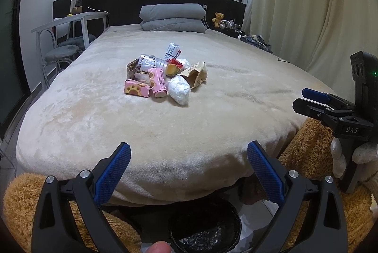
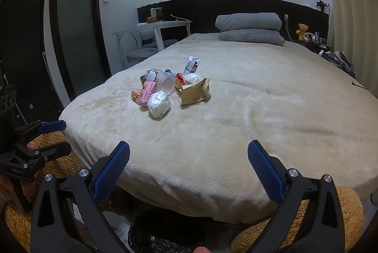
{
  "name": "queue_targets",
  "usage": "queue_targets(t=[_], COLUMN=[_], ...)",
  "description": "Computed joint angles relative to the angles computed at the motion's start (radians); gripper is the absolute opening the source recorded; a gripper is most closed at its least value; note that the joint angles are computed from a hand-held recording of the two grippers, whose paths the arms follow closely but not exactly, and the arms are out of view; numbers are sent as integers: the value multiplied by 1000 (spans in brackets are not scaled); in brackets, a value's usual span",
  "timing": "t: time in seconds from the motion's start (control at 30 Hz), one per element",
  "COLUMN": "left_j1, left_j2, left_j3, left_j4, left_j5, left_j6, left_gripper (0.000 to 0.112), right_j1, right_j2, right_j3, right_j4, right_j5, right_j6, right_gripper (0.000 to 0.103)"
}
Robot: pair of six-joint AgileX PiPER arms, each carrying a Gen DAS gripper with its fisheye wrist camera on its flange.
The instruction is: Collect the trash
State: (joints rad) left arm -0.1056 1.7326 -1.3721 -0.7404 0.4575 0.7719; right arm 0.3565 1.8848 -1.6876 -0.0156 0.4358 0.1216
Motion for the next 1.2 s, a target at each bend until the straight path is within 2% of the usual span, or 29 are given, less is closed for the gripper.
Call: queue_targets(t=[0.1,0.27,0.33,0.53,0.8,0.9,0.97,1.03,1.2], left_j1=[3,23,19,14,39,40,58,81,81], left_j2=[-4,-17,-22,-28,-19,15,36,49,103], left_j3=[8,27,33,46,29,-29,-65,-89,-180], left_j4=[-7,-115,-115,-117,-146,-30,-44,-93,-22], left_j5=[-12,4,-3,-10,28,57,98,138,165], left_j6=[3,109,115,133,133,-6,-22,0,-99], left_gripper=[97,97,97,97,97,97,97,97,97], right_j1=[-3,-17,-26,-14,-16,-2,7,-1,-30], right_j2=[2,-19,-30,-33,11,33,40,58,118], right_j3=[-2,28,46,48,-29,-70,-88,-127,-233], right_j4=[-12,43,83,56,42,-35,-89,-46,57], right_j5=[8,-19,-36,-37,29,67,79,113,181], right_j6=[20,-27,-63,-38,5,69,112,74,-9], right_gripper=[99,99,99,99,99,99,99,99,99])
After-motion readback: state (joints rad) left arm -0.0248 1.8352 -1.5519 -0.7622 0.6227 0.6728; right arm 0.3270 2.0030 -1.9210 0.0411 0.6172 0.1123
